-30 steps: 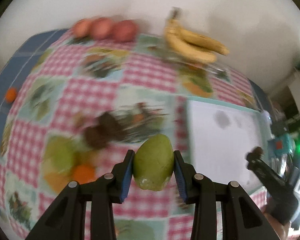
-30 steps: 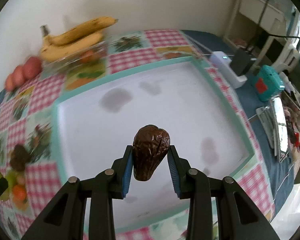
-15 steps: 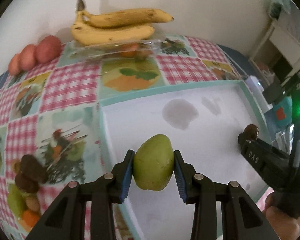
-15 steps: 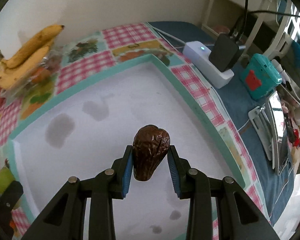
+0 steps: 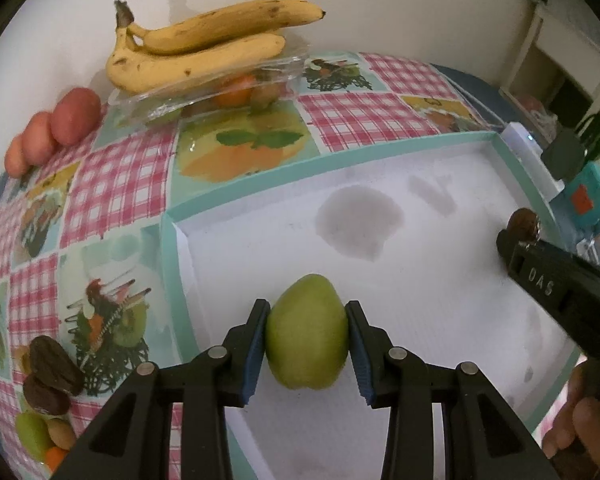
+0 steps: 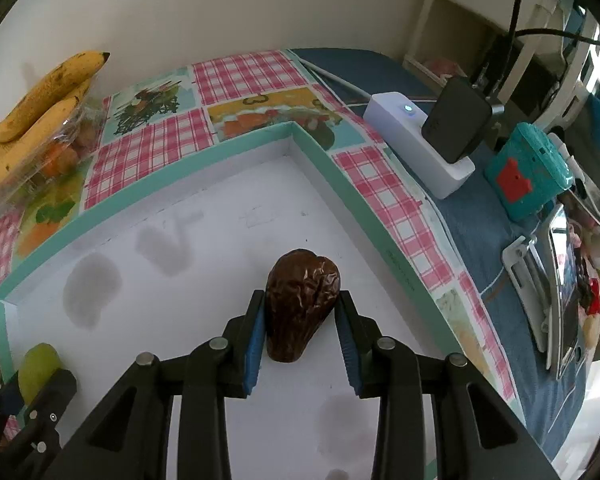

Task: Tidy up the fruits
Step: 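Place the dark avocado in the white tray with the right tool while the left tool places the pear, then move both open tools back toward the fruit on the tablecloth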

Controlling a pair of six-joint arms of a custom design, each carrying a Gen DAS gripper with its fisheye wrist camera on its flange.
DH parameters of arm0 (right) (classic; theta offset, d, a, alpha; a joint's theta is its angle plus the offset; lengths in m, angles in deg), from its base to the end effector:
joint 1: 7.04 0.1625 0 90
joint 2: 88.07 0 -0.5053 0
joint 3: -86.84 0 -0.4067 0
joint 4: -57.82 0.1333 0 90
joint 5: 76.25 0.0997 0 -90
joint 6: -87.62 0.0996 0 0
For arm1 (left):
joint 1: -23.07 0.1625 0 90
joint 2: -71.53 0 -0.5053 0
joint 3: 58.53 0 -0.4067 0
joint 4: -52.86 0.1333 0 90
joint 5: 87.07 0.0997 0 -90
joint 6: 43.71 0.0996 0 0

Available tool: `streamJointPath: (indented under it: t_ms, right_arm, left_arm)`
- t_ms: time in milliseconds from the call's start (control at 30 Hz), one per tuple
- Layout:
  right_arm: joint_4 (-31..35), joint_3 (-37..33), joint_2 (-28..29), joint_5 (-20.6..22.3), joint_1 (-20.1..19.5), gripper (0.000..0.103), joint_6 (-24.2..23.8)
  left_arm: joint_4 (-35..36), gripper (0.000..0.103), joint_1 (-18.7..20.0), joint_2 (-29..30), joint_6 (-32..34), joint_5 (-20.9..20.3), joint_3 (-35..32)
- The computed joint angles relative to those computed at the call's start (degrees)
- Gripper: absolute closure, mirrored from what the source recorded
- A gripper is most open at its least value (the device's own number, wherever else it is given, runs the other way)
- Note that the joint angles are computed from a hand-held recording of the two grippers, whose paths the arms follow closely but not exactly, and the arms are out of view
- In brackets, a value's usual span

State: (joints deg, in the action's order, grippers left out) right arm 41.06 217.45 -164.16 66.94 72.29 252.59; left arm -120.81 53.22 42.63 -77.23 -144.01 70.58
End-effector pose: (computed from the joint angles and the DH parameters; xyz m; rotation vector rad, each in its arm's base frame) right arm -0.0110 -0.3476 0.2064 -0.4061 -1.9761 0.7185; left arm -0.2880 -0.3843 -0.1020 0.6816 2.4353 -0.2936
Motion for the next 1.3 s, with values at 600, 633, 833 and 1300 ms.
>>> streamJointPath:
  t_ms: [600, 633, 833, 1300]
  right_arm:
    - [2.52, 0.16, -1.14, -1.96, -1.48, 0.031, 4.09]
    - [2.98, 0.12, -1.21, -2.42, -1.65, 0.031, 4.39]
    - [4.52, 0.26, -2.19, -3.47, -0.70, 0.012, 5.53]
    - [3.48, 1.85, -2.67, -2.00, 4.21, 0.010, 3.54]
  left_arm:
    - [2.96, 0.023, -2.49, -0.98, -1.85, 2.53, 0.46]
    - [2.84, 0.020, -2.76, -1.15, -1.98, 2.67, 0.65]
    - [3.12, 0.000, -4.37, -3.37, -3.38, 4.10, 2.15]
    - [11.06, 0.000, -2.71, -12.82, -14.71, 14.64, 9.11]
